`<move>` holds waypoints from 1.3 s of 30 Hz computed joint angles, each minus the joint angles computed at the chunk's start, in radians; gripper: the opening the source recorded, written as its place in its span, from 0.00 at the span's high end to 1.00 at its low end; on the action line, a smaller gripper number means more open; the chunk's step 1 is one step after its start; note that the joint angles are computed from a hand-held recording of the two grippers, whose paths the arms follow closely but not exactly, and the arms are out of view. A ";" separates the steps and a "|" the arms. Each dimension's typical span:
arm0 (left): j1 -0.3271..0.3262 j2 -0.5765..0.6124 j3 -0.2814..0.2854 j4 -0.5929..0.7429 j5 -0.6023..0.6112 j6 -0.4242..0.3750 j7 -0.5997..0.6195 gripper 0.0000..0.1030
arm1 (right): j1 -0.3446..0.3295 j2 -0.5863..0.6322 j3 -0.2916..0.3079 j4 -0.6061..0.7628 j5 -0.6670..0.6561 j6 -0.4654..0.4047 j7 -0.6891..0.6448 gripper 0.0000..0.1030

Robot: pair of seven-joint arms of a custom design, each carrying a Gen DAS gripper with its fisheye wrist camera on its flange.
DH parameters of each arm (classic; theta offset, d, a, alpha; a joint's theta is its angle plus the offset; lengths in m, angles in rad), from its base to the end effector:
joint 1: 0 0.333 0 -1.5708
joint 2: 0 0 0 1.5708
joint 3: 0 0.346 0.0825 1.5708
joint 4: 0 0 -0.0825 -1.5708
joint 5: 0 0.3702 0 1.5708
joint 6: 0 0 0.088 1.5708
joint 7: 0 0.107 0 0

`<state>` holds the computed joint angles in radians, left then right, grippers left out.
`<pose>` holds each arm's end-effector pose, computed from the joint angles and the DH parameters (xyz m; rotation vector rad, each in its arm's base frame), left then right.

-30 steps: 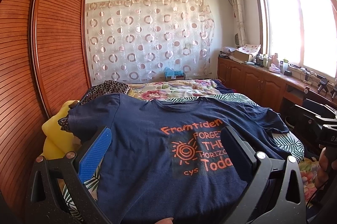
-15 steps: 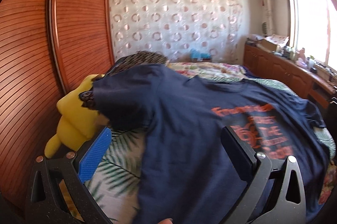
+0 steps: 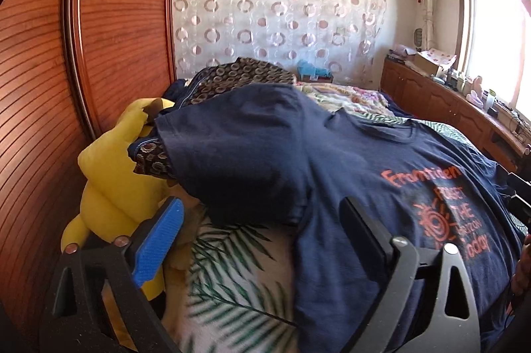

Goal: Fold small clothes
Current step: 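Grasp the navy T-shirt's side edge by the patterned cloth with the left gripper, then fold the gripped side over toward the print with the left gripper, then release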

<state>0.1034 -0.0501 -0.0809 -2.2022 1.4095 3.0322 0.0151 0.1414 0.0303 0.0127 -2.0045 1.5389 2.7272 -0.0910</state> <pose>0.5250 -0.0636 0.4945 -1.7926 1.4291 -0.8225 0.5796 0.0521 0.5258 -1.7805 1.0158 -0.5554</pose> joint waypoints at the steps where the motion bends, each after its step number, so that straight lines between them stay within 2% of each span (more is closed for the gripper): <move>1: 0.005 0.008 0.009 -0.002 -0.041 0.018 0.040 0.12 | 0.000 0.011 -0.001 0.014 -0.028 -0.006 0.017 0.01; 3: 0.015 0.022 0.021 -0.008 -0.109 0.048 0.099 0.19 | -0.005 0.034 -0.001 0.040 -0.078 -0.023 0.048 0.01; 4: 0.018 0.031 0.027 -0.017 -0.186 0.066 0.165 0.21 | -0.007 0.041 0.000 0.050 -0.108 -0.034 0.071 0.02; 7: 0.016 0.064 0.024 -0.051 -0.547 0.093 0.491 0.33 | -0.020 0.077 0.003 0.101 -0.212 -0.080 0.164 0.02; 8: 0.018 0.076 0.011 -0.059 -0.691 0.089 0.621 0.36 | -0.027 0.084 0.004 0.114 -0.232 -0.097 0.180 0.02; 9: 0.015 0.084 0.003 -0.058 -0.778 0.074 0.701 0.38 | -0.033 0.089 0.006 0.126 -0.249 -0.106 0.194 0.02; 11: 0.004 0.103 -0.006 -0.040 -0.887 0.026 0.810 0.38 | -0.044 0.091 0.012 0.139 -0.258 -0.119 0.189 0.02; 14: -0.005 0.127 -0.014 -0.021 -1.003 -0.002 0.928 0.42 | -0.056 0.082 0.017 0.131 -0.239 -0.131 0.158 0.02; 16: -0.015 0.132 -0.009 -0.015 -1.030 -0.013 0.966 0.50 | -0.060 0.083 0.016 0.130 -0.231 -0.133 0.143 0.02; 18: -0.030 0.136 0.006 -0.008 -1.011 -0.028 0.965 0.66 | -0.058 0.085 0.019 0.129 -0.217 -0.124 0.129 0.02; 19: -0.037 0.134 0.014 -0.007 -0.992 -0.032 0.955 0.69 | -0.060 0.084 0.019 0.128 -0.212 -0.124 0.125 0.02; 21: -0.048 0.128 0.028 -0.014 -0.949 -0.027 0.922 0.91 | -0.055 0.074 0.024 0.112 -0.186 -0.112 0.108 0.02; 26: -0.063 0.098 0.054 -0.022 -0.774 -0.023 0.795 0.97 | -0.047 0.053 0.019 0.083 -0.147 -0.105 0.087 0.02; 32: -0.025 0.012 0.028 -0.049 -0.603 0.042 0.641 0.98 | -0.029 0.043 0.016 0.067 -0.129 -0.087 0.075 0.02; 34: -0.018 -0.006 0.008 -0.042 -0.598 0.050 0.645 0.98 | -0.027 0.043 0.015 0.068 -0.135 -0.086 0.083 0.02; 36: -0.028 -0.012 -0.008 -0.025 -0.640 0.056 0.705 0.98 | -0.025 0.042 0.013 0.068 -0.137 -0.080 0.089 0.02; 37: -0.039 -0.009 -0.013 -0.012 -0.677 0.063 0.748 0.98 | -0.026 0.041 0.012 0.068 -0.137 -0.079 0.094 0.02; 39: -0.083 0.015 -0.014 0.019 -0.840 0.063 0.926 0.98 | -0.028 0.041 0.009 0.072 -0.137 -0.080 0.106 0.02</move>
<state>0.0207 -0.0355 -0.0951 -2.1833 0.5699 3.0953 0.9412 0.1136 0.0713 0.0217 -1.9327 1.4017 2.6475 0.0146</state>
